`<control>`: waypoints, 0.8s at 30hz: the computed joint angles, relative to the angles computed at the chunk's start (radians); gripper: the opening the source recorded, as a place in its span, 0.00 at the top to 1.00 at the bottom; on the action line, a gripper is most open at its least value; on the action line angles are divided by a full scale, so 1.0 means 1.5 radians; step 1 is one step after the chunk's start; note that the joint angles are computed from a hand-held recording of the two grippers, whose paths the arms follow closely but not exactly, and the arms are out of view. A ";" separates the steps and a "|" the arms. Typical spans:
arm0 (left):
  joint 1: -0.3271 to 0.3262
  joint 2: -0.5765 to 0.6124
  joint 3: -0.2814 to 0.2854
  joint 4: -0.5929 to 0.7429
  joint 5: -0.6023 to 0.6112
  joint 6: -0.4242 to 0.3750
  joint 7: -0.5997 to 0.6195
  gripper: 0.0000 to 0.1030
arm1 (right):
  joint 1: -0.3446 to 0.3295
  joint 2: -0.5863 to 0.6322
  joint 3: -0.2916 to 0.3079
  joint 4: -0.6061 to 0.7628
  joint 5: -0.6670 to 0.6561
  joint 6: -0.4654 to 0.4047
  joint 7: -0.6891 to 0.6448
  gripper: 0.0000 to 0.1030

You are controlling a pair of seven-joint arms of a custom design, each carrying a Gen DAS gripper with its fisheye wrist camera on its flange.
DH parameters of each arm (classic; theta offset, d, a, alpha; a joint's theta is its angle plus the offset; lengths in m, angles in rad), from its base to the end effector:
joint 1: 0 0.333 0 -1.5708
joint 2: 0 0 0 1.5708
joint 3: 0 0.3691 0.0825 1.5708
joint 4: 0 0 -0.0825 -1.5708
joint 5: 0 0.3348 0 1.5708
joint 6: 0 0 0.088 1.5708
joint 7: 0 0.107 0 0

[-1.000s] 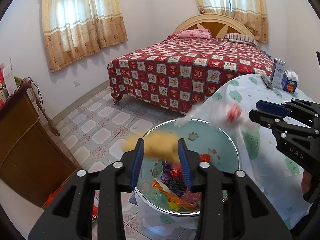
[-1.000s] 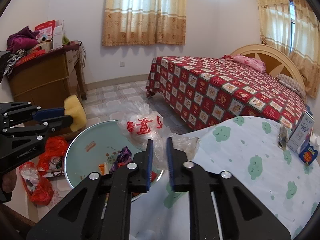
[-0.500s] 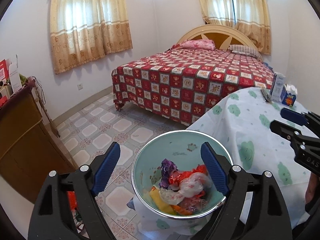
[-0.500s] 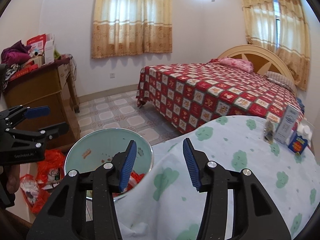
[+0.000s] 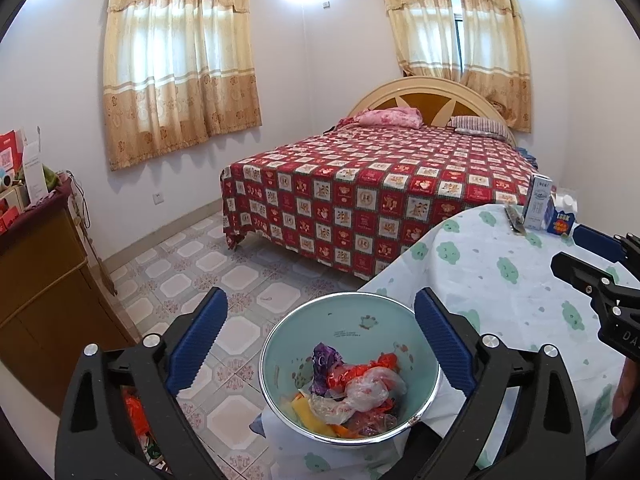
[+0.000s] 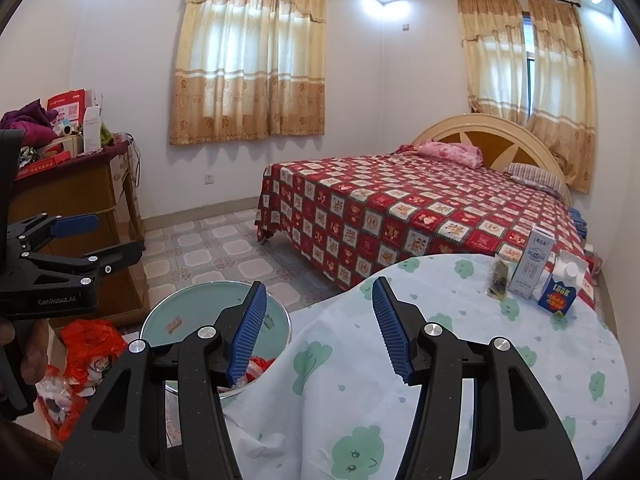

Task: Collect trash

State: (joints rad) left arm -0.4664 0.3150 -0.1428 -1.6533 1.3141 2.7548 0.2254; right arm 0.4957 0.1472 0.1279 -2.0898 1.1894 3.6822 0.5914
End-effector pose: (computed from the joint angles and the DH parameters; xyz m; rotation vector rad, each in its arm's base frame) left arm 0.5261 -0.3975 0.5668 -1.3124 1.7849 -1.0008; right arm 0.4925 0.1991 0.5518 -1.5915 1.3836 -0.9742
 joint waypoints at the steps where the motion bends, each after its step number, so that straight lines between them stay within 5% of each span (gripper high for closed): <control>1: -0.001 -0.001 0.000 -0.001 0.002 0.000 -0.002 0.10 | 0.002 -0.002 0.000 0.001 0.006 0.004 -0.005 0.45; 24: -0.001 -0.003 -0.002 -0.003 0.010 -0.002 -0.009 0.08 | -0.001 -0.010 0.006 0.002 0.022 0.014 -0.018 0.44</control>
State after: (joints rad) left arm -0.4686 0.3109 -0.1453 -1.6578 1.3296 2.7514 0.2122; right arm 0.4943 0.1322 0.1365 -2.0873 1.2228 3.7028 0.5646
